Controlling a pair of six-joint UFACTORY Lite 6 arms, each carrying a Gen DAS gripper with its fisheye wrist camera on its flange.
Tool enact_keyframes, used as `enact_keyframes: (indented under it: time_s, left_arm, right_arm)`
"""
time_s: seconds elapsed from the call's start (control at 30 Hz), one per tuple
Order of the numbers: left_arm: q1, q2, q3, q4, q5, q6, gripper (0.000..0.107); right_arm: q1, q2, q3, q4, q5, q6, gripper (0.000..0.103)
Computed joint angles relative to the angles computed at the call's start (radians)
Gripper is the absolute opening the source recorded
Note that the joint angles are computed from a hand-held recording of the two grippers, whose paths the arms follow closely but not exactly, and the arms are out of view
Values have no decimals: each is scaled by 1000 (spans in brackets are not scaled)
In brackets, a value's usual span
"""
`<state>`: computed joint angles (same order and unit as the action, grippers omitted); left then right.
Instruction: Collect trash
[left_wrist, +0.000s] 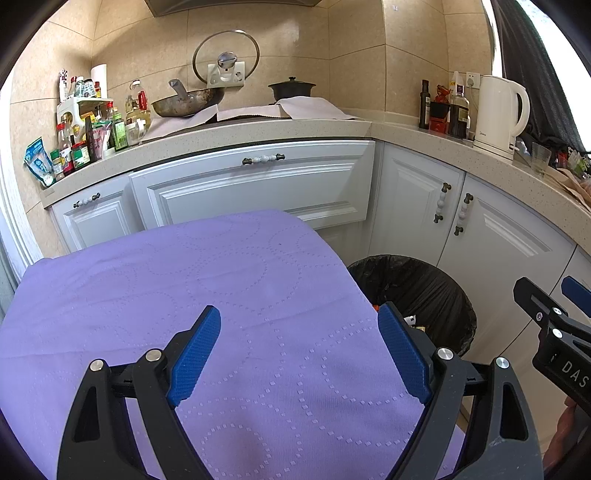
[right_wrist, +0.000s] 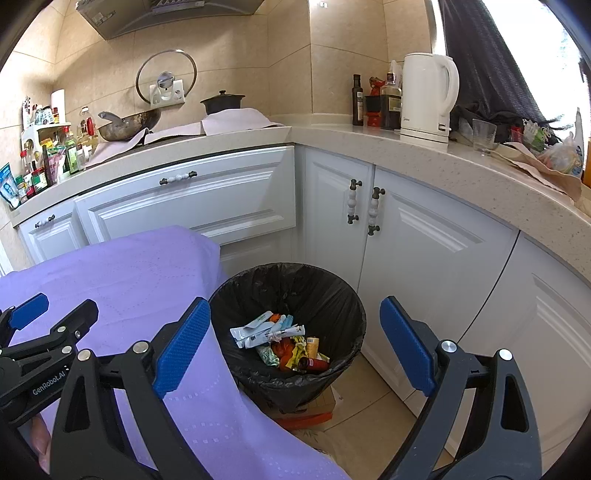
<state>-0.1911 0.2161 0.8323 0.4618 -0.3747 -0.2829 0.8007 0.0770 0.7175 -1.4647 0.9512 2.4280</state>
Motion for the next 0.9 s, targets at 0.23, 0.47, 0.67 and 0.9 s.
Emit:
enact_keyframes:
  time_s: [0.23, 0.47, 0.67, 0.9]
  left_arm:
    - [-2, 1, 1, -1, 2, -2, 84]
    - [-6, 6, 1, -10, -1, 3, 84]
    - [-6, 9, 1, -10, -3, -1, 84]
    - [-13, 3, -10, -38, -9, 27, 84]
  right_arm:
    - [0, 6, 5, 0, -1, 0, 91]
    - [-1, 7, 5, 0, -2, 0, 91]
    - [0, 6, 5, 0, 0, 0, 91]
    - [-2, 6, 6, 0, -3, -2, 91]
